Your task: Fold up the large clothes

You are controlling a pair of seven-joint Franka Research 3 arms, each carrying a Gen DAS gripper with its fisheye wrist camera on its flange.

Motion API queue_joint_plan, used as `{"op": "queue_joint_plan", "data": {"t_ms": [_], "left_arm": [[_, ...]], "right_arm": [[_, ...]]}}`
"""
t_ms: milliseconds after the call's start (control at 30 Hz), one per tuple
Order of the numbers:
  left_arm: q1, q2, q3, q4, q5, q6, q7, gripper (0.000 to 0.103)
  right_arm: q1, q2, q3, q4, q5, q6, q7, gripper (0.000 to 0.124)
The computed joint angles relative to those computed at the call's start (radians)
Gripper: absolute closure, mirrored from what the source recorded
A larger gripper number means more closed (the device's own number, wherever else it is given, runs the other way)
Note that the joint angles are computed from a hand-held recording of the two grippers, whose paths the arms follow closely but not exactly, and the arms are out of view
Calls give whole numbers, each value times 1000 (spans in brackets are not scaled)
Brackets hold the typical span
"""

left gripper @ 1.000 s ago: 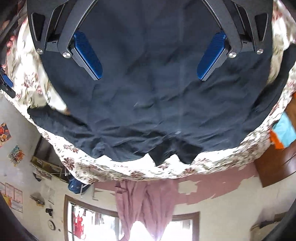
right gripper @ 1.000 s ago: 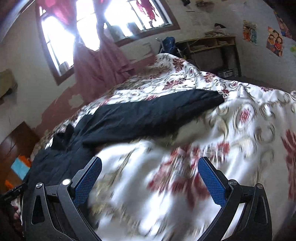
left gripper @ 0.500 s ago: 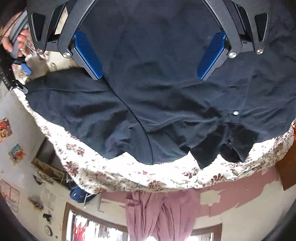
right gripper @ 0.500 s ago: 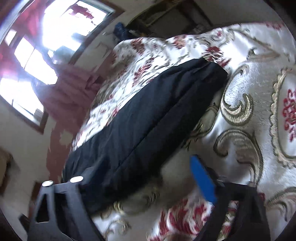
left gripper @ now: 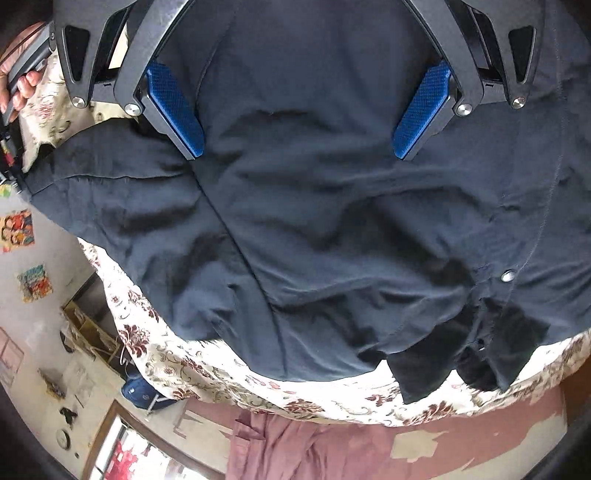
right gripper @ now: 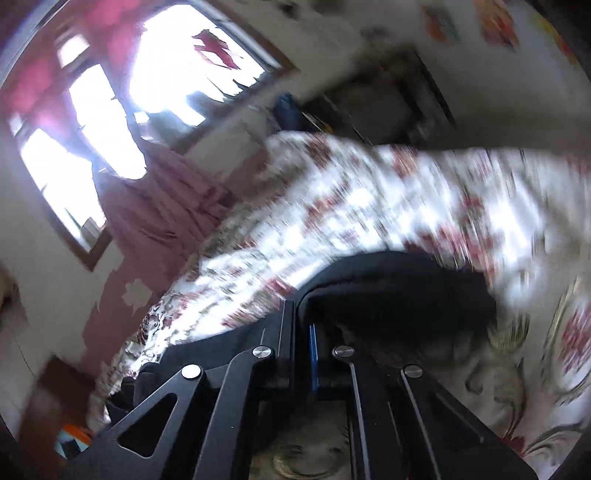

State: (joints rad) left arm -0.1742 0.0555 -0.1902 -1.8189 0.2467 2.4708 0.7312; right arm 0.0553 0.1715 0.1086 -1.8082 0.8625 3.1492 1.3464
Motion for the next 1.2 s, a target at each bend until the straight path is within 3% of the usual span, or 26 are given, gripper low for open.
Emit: {"op": "queue_joint_plan", "data": {"t_ms": [100, 167, 200, 300, 367, 400, 500, 667, 833, 900, 933, 1000, 1033, 1067, 1200], "left_arm": [[15, -102, 9, -81, -53, -4, 20, 1], [26, -190, 19, -152, -67, 1, 24, 1], [32, -246, 27, -198, -74, 4, 26, 1], [51, -414, 58, -329, -99, 6, 41, 1], [70, -518, 80, -403, -102, -11, 49, 1], [85, -576, 89, -443, -95, -25, 51, 1], [128, -705, 118, -526, -71, -76, 69, 1], [212, -912, 166, -656, -29, -139, 92, 1], [279, -1031, 200, -751, -9, -158, 93, 1], [298, -1053, 211, -780, -12, -157, 88, 1], [306, -1060, 212, -790, -13, -156, 85, 1], [313, -1067, 224, -808, -21, -149, 86, 1], [313, -1061, 228, -813, -28, -139, 86, 1], [314, -1056, 231, -817, -31, -126, 89, 1], [308, -1019, 222, -825, -34, -31, 104, 1]], "right_arm": [[203, -36, -188, -6, -366, 71, 206, 118], [352, -46, -330, 20, -586, 77, 323, 118], [400, -41, -363, 53, -657, 71, 342, 118], [482, -26, -387, 141, -839, 33, 375, 118], [528, -13, -374, 198, -959, -4, 373, 118], [526, 13, -334, 245, -988, -26, 335, 118], [600, 50, -327, 318, -1146, -83, 350, 119], [728, 70, -312, 354, -1465, -207, 444, 119], [760, 102, -192, 327, -1546, -376, 361, 118], [741, 105, -134, 291, -1517, -423, 303, 118], [712, 110, -87, 282, -1450, -455, 232, 112], [661, 121, -7, 276, -1300, -530, 96, 86], [644, 115, 15, 259, -1245, -550, 49, 64], [635, 97, 26, 232, -1211, -558, 23, 59], [569, -54, 55, 57, -1045, -512, -70, 59]]}}
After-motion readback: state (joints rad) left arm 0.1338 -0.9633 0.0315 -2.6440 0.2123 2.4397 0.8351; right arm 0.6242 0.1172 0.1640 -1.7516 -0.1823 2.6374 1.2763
